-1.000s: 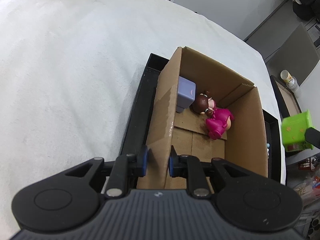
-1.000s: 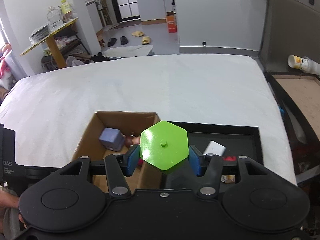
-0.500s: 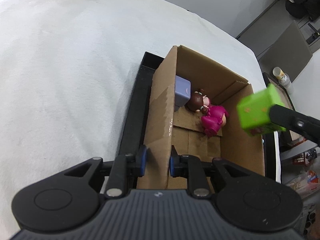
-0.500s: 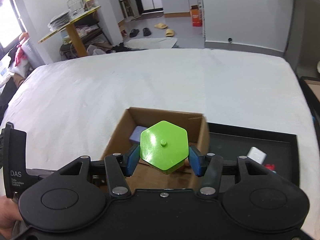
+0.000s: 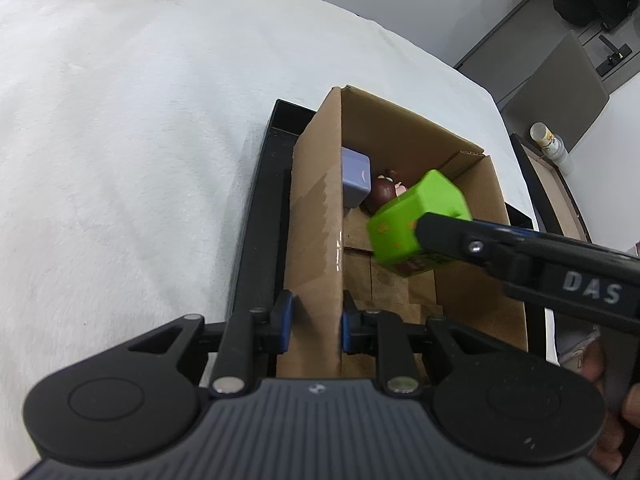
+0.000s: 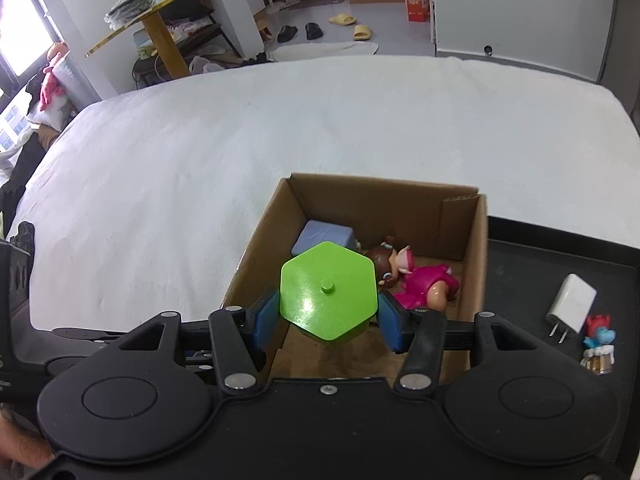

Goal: Organize rigid objects
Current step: 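Carry the green container into the box and release it beside the cube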

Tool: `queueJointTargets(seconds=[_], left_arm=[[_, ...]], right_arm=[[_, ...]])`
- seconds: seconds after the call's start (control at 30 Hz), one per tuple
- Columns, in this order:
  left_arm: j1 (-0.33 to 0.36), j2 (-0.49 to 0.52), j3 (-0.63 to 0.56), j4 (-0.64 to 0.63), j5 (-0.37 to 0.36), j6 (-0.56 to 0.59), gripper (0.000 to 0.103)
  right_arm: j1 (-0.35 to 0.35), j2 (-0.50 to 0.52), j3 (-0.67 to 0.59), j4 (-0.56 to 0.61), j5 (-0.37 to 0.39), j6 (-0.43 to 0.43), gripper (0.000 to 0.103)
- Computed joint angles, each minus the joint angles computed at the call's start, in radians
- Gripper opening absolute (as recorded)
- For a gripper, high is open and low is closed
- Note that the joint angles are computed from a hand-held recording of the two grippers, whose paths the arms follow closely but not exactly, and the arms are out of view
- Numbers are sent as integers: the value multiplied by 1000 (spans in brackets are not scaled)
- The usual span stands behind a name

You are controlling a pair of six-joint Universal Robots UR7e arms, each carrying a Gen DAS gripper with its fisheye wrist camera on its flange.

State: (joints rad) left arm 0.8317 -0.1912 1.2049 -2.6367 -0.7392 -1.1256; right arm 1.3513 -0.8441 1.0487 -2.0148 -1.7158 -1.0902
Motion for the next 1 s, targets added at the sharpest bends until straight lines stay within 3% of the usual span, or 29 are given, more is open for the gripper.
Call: queueJointTargets(seconds=[0.23,0.47,1.0], left_arm=[[1,-2,8,-15,-4,5,22],[0,-2,9,-17,-6,4,22],[-4,8,-16,31,17,-31,22]], right_arm=[[3,9,22,-27,-16,14,52],[-3,29,-11,61,-36,96,53],[-13,11,-82,138,0,101,53]])
